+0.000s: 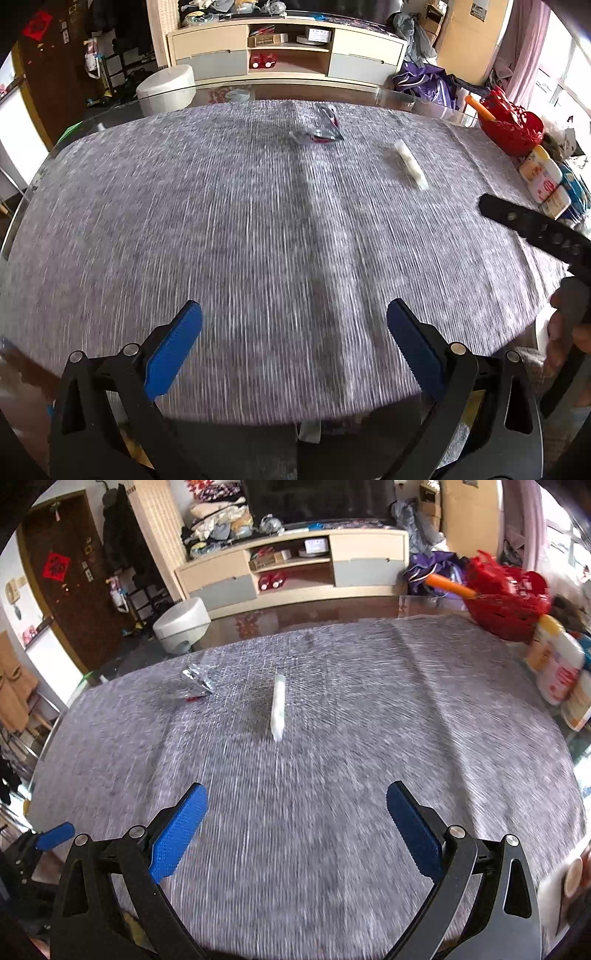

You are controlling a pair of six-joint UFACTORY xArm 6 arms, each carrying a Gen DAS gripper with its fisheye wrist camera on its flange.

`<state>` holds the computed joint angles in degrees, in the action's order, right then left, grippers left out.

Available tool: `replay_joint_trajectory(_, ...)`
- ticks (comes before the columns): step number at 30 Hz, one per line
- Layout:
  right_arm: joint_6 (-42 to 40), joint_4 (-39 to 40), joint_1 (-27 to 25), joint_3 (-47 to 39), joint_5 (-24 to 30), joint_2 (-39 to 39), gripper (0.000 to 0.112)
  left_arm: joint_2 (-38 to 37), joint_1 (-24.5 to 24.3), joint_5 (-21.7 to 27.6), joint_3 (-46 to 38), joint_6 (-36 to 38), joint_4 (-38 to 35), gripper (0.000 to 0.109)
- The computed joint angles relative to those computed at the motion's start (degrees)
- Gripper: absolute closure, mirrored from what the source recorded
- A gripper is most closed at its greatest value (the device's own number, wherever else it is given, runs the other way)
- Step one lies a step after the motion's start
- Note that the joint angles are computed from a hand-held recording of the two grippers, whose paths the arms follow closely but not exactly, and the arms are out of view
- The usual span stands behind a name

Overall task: Collect trash
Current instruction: 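Grasp the white tube with the right tool while the left tool grasps the silver foil wrapper, then lower the white tube and foil wrapper over the bin and open both tools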

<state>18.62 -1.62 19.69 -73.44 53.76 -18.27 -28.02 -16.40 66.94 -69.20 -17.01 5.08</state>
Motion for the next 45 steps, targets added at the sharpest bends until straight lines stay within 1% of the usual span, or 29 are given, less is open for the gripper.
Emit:
replay_joint_trajectory(1,0.0,0.1,0.0,-1.0,-0.5,1.5,0.016,0.9,0.3,-0.5,-0.5,0.4,-0.1,0.014)
replay_joint_trajectory(3,-0.1,-0.3,0.1,-3.6,-1.4,5.3,0.021,3.7,1.4,-1.3,-2.5,1.6,-0.3,0.014)
replay_joint_trajectory(5,-0.5,0.0,0.0,-6.2,-1.9,8.8,0.03,6.1,2.4,-2.0,-4.3,2.4,-1.0,0.014)
replay_joint_trajectory(6,-1.1,0.5,-0.3,-7.2,-2.1,10.2,0.033,7.4,3.0,-2.5,-5.2,3.0,-1.6,0.014)
replay_joint_trajectory(8,-2.3,1.3,-0.3,-9.9,-2.0,13.6,0.044,10.0,4.1,-3.5,-7.0,4.3,-2.3,0.014)
replay_joint_trajectory(9,-2.4,1.0,-0.1,-10.6,-2.0,14.6,0.047,11.4,4.4,-4.0,-8.0,4.8,-2.2,0.014)
replay_joint_trajectory(10,-2.8,0.7,0.1,-11.5,-2.0,15.8,0.054,12.3,4.6,-4.3,-8.7,5.2,-2.2,0.014)
replay_joint_trajectory(11,-2.9,0.6,0.2,-12.1,-1.8,16.6,0.062,13.8,4.8,-4.9,-9.8,5.6,-2.2,0.014)
replay_joint_trajectory(12,-3.5,1.0,0.2,-12.8,-1.7,17.6,0.066,15.2,4.9,-5.4,-10.8,6.1,-2.3,0.014)
replay_joint_trajectory(13,-3.6,1.1,0.3,-12.8,-1.9,17.8,0.073,16.2,5.1,-5.8,-11.6,6.6,-2.6,0.014)
replay_joint_trajectory(14,-3.3,-0.2,0.6,-12.2,-3.2,17.8,0.075,17.7,5.3,-6.1,-12.8,7.2,-2.8,0.014)
replay_joint_trajectory(16,-3.7,-1.1,0.8,-12.1,-3.8,17.9,0.077,20.5,5.4,-6.4,-15.2,7.9,-3.2,0.014)
replay_joint_trajectory(18,-3.6,-1.7,0.7,-12.1,-4.1,18.0,0.086,23.6,5.1,-6.3,-18.0,8.4,-3.0,0.014)
replay_joint_trajectory(19,-3.8,-1.4,0.4,-12.2,-4.0,18.0,0.095,24.7,4.9,-6.2,-19.1,8.6,-3.1,0.014)
replay_joint_trajectory(20,-4.7,0.2,-0.2,-12.3,-4.2,18.1,0.098,26.0,4.7,-6.3,-20.4,9.2,-3.3,0.014)
replay_joint_trajectory(23,-7.2,4.1,-1.3,-12.8,-4.5,18.6,0.099,29.1,4.2,-7.0,-23.4,10.6,-3.0,0.014)
replay_joint_trajectory(32,-10.3,9.5,-3.0,-14.8,-3.4,20.1,0.099,37.1,3.2,-8.5,-31.3,14.2,-4.4,0.014)
replay_joint_trajectory(34,-10.1,9.1,-3.4,-14.7,-3.7,20.0,0.099,39.0,2.9,-8.4,-33.3,14.7,-4.2,0.015)
replay_joint_trajectory(35,-10.4,9.2,-3.7,-14.8,-3.7,19.9,0.099,39.5,2.7,-8.4,-33.9,14.7,-4.2,0.019)
replay_joint_trajectory(36,-10.7,9.3,-3.9,-14.7,-3.7,19.7,0.099,40.1,2.7,-8.4,-34.6,14.9,-4.7,0.028)
replay_joint_trajectory(37,-10.9,9.4,-4.0,-14.5,-3.6,19.4,0.099,40.8,2.8,-8.1,-35.3,14.9,-5.2,0.034)
replay_joint_trajectory(38,-11.1,9.1,-3.9,-14.4,-3.5,19.2,0.099,41.1,2.7,-7.9,-35.7,14.6,-5.2,0.046)
replay_joint_trajectory(39,-11.1,8.9,-3.9,-14.4,-3.4,19.0,0.099,41.3,2.6,-7.7,-35.9,14.3,-4.7,0.054)
replay_joint_trajectory(40,-11.1,8.8,-3.9,-14.4,-3.3,18.9,0.099,41.3,2.4,-8.1,-35.8,13.8,-3.8,0.056)
replay_joint_trajectory(41,-11.2,9.0,-3.9,-14.1,-3.3,18.5,0.099,41.2,2.4,-8.1,-35.7,13.7,-3.6,0.062)
replay_joint_trajectory(45,-10.6,8.7,-3.4,-12.8,-3.1,16.8,0.099,38.8,3.0,-8.1,-33.0,14.3,-5.7,0.062)
